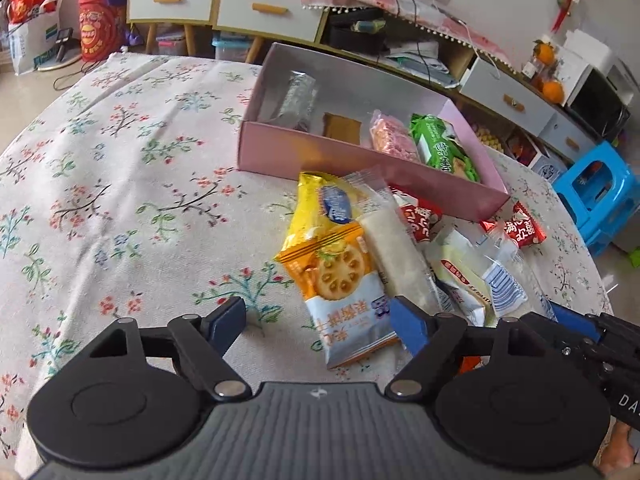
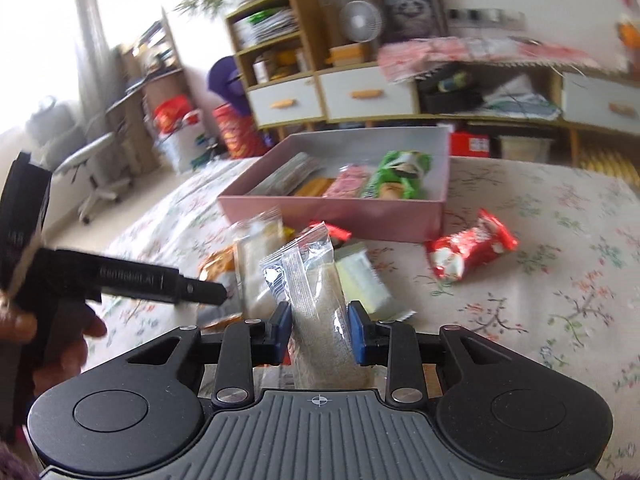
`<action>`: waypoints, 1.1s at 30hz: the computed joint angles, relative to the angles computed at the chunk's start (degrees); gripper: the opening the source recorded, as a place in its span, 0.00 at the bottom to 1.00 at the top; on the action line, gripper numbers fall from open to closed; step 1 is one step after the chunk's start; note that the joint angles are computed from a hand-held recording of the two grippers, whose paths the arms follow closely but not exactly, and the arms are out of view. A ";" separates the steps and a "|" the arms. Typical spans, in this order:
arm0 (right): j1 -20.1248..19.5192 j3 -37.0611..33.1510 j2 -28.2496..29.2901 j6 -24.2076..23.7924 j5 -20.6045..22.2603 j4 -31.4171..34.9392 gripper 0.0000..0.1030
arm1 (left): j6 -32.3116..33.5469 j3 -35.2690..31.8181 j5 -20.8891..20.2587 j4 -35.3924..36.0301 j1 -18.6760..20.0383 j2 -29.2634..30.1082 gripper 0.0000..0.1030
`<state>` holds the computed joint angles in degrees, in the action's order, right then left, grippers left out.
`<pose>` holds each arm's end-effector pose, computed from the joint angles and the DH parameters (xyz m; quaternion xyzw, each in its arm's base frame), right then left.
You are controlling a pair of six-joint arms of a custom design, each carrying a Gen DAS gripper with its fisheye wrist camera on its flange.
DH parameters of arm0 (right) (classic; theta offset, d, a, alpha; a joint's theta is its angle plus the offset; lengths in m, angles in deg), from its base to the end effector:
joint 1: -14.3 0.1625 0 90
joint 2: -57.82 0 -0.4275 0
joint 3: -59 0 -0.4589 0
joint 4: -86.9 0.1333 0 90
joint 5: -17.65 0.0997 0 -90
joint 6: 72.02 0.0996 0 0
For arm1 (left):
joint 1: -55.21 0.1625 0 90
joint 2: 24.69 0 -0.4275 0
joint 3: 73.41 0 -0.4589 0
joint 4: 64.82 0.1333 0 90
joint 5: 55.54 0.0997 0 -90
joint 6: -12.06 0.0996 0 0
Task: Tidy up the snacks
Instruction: 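Grasp a clear snack bag with the right tool while the left tool grasps a small wrapped snack, then lower both held snacks into the pink box and open both tools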
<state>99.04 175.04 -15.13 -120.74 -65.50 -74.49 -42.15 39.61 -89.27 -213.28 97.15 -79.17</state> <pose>0.0900 -0.6059 0.2179 0.3719 -0.8937 0.2437 0.0591 -0.2926 -0.5534 0.0636 -0.0470 0.8806 -0.3668 0.2964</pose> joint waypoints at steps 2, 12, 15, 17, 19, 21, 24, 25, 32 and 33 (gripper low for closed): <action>0.11 0.04 0.39 1.00 -0.45 -1.02 0.28 | 0.46 -0.91 1.05 0.16 0.15 1.04 0.74; -0.44 0.23 0.46 4.25 1.46 -1.31 0.28 | 0.12 1.89 1.44 -2.04 -0.19 -1.11 0.24; -0.77 -0.12 0.49 6.23 2.52 -0.59 0.28 | 0.50 3.16 1.01 -4.34 -0.62 -2.25 0.14; -0.93 -0.45 0.62 7.67 3.07 -0.07 0.28 | 1.50 3.63 2.16 -5.12 -1.21 -2.45 0.12; -0.95 -0.61 0.78 8.86 3.15 -0.23 0.28 | 2.56 4.03 2.73 -6.11 -1.66 -2.67 0.11; -1.10 -0.95 0.93 10.33 3.55 0.07 0.28 | 3.85 4.20 3.55 -6.80 -1.99 -2.64 0.11; -1.33 -1.39 1.06 12.89 4.16 0.40 0.28 | 5.39 4.57 3.24 -7.90 -2.05 -3.15 0.11; -1.32 -1.46 1.14 13.62 4.16 0.14 0.28 | 5.90 4.73 3.07 -8.47 -2.09 -3.39 0.11; -0.99 -4.18 1.92 21.57 4.79 2.59 0.28 | 13.48 3.17 2.98 -11.03 -1.54 -3.99 0.11; -0.82 -4.86 2.26 22.62 5.13 2.77 0.28 | 15.28 2.59 2.38 -11.61 -1.14 -3.88 0.11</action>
